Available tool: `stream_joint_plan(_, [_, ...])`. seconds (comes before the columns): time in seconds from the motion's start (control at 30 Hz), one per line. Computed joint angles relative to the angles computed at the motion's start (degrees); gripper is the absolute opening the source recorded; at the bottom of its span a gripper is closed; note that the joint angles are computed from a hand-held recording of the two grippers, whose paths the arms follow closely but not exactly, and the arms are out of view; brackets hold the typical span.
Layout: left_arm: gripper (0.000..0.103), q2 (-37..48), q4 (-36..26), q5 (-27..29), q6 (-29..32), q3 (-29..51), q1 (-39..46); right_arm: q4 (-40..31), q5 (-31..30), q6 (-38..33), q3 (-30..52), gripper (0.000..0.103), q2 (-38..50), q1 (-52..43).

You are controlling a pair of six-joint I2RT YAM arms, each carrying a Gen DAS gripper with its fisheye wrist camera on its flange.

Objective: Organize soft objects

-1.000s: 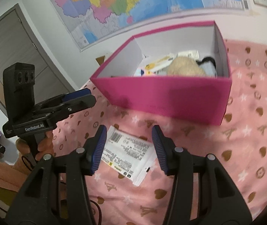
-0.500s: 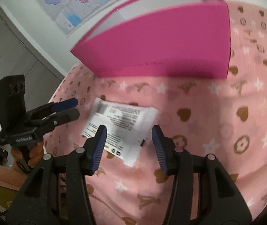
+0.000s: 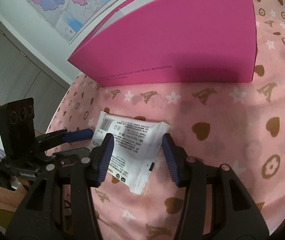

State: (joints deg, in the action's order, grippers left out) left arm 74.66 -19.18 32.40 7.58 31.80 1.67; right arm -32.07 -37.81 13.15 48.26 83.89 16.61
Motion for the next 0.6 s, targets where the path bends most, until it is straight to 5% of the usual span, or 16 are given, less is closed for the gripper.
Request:
stream_joint_plan(0.27, [0.070,3.45,-0.88,6.40,-1.24,1.80,2.48,1.62,-2.77,1.08,-0.66,0.054,-0.84,-0.94])
stream_joint_plan(0.6, [0.070,1.85,2.71,5.95,-4.04,2.21,2.17,1.73,-0.27,-1.49,2.87,0.054,-1.53,0.10])
